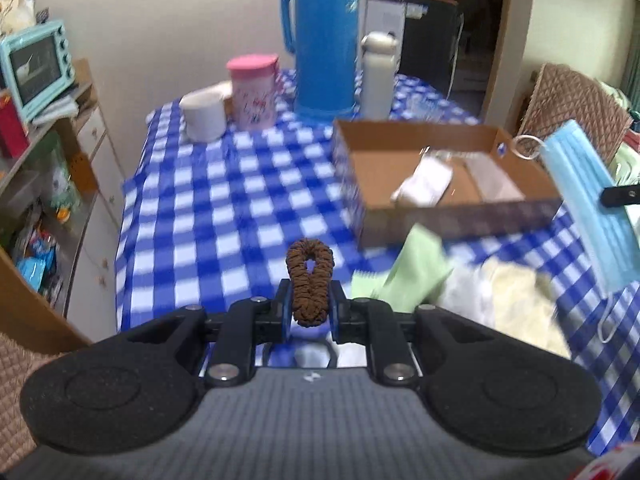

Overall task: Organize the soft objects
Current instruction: 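Grasp the brown hair tie with the left gripper while the right lifts the blue mask, then lower the hair tie and blue mask into the box and open both grippers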

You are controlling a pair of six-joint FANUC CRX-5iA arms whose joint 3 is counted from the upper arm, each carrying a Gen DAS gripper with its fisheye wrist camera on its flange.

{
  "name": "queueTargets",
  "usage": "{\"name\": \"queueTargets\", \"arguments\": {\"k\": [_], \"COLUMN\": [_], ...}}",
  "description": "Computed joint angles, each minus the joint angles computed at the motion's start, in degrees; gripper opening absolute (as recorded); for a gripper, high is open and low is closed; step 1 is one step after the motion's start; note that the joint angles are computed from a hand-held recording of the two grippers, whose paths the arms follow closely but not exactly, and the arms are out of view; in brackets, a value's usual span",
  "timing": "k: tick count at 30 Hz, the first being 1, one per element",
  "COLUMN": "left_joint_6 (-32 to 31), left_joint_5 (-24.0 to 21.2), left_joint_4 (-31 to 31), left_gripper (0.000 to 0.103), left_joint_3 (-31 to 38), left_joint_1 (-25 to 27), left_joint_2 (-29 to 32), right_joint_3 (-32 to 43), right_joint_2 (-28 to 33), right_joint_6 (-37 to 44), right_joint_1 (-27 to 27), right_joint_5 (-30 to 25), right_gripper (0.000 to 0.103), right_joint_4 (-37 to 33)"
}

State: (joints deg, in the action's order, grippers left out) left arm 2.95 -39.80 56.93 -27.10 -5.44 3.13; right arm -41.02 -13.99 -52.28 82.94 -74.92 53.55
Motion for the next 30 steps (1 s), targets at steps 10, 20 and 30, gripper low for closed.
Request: {"name": "queueTargets", "arguments": {"k": [10,20,30], "left_joint_6": [1.8,7.8,17.6], "left_joint_5": [3.0,5.3,4.6], "left_joint_4": [2.4,-1.1,-10.1], "left_gripper": [0.016,0.016,0.016], "left_joint_3": [7.4,17.2,26.4], "left_joint_1": [-8.8,-15.1,-17.8], "left_joint_2": [4.9,13.5,21.8], "right_joint_3": [-3.7,-8.0,-11.6], "right_joint_2": [-3.5,-2.4,4.3], "right_joint_6": [12.2,13.5,6.0], "right_joint_1": [-13.8,-33.8,-46.0], "right_joint_5": [9.6,24.9,35.3], "right_gripper": [0.002,0.002,0.002], "right_joint_4": [12.5,29.3,42.0]}}
